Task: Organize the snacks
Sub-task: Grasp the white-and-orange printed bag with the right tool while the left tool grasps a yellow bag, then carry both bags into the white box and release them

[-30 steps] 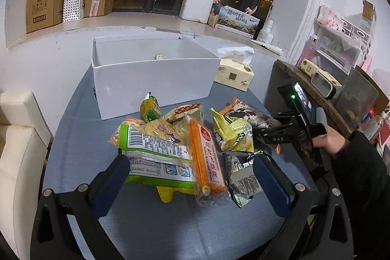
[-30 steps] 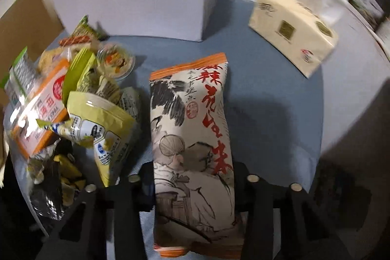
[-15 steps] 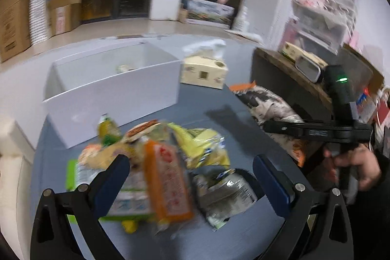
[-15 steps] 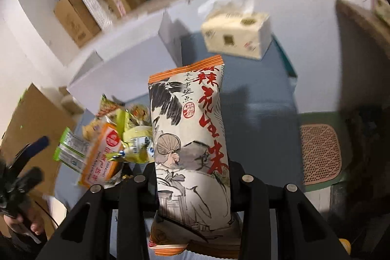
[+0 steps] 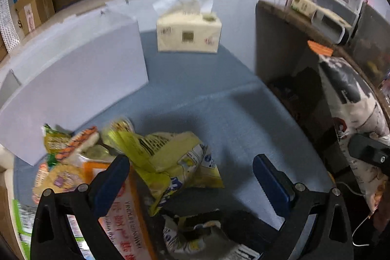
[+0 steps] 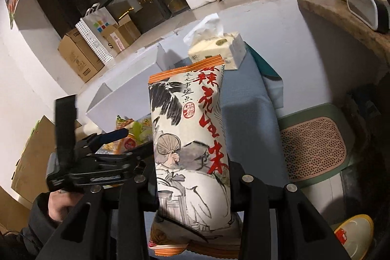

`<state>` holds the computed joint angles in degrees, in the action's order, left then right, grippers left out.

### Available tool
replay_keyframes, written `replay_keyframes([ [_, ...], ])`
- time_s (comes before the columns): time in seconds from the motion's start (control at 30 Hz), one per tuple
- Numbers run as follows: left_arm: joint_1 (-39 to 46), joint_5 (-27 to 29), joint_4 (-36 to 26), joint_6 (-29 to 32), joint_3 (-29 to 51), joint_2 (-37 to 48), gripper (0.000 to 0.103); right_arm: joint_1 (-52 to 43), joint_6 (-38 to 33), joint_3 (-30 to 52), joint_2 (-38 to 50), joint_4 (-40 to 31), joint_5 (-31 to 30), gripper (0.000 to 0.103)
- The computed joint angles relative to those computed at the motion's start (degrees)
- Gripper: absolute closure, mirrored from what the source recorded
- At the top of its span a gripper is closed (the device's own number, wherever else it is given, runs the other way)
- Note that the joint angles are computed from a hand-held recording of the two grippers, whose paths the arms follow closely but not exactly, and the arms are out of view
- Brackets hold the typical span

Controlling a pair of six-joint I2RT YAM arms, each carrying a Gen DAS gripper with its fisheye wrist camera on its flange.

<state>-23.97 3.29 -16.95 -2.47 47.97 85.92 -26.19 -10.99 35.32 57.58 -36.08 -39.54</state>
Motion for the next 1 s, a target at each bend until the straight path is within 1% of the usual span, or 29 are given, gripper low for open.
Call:
replay_keyframes([
  [0.07, 0.0, -0.5, -0.2, 0.0, 0.8, 2.6, 0.003, 0.9, 1.0, -0.7, 2.4, 2.5, 0.5, 0.062],
  [0.17, 0.0, -3.1, 0.8, 1.6, 0.5, 3.6, 0.027, 1.2, 1.8, -1.7, 3.7, 4.4, 0.2, 0.062],
  [0.23, 1.7, -0.5, 1.1, 1.8, 0.1, 3.0, 0.032, 1.6, 2.0, -2.3, 3.9, 4.9, 0.0, 0.062],
  [0.27, 2.6, 0.9, 1.1, 1.7, -0.2, 2.3, 0.038, 1.8, 2.2, -2.6, 3.8, 5.1, 0.2, 0.062],
  [0.3, 3.7, 2.3, 1.4, 1.8, -1.0, 1.1, 0.041, 1.8, 2.1, -2.8, 3.8, 5.1, 0.1, 0.062],
  [0.33, 4.4, 3.1, 2.1, 2.0, -1.8, -0.2, 0.042, 1.9, 2.2, -3.1, 3.8, 5.2, -0.2, 0.062],
  [0.4, 5.3, 3.2, 3.0, 3.2, -3.4, -3.1, 0.048, 2.4, 2.6, -3.5, 4.1, 5.7, 0.3, 0.062],
  [0.47, 6.5, 4.4, 2.7, 3.8, -4.4, -6.0, 0.050, 3.3, 3.2, -3.7, 4.2, 6.2, 0.8, 0.062],
  [0.57, 9.9, 7.7, 2.0, 4.4, -5.6, -10.7, 0.052, 5.2, 4.5, -3.9, 3.7, 6.8, 1.3, 0.062],
  [0.67, 14.1, 10.7, 2.4, 5.0, -6.5, -14.8, 0.052, 8.0, 6.7, -3.6, 3.0, 7.6, 1.8, 0.062],
  [0.7, 16.6, 12.4, 1.7, 5.3, -6.2, -16.3, 0.052, 9.2, 7.6, -3.3, 3.0, 7.9, 2.1, 0.062],
  [0.83, 25.3, 17.3, 0.4, 6.5, -3.0, -17.2, 0.052, 16.9, 13.3, 0.5, 4.6, 10.8, 4.1, 0.062],
  [0.9, 29.1, 19.2, 0.4, 6.7, -0.1, -15.4, 0.052, 20.9, 16.0, 3.0, 5.9, 12.8, 6.0, 0.062],
  [1.0, 35.4, 21.3, -0.4, 6.9, 6.3, -11.1, 0.052, 27.6, 19.6, 9.8, 11.1, 15.1, 9.4, 0.062],
])
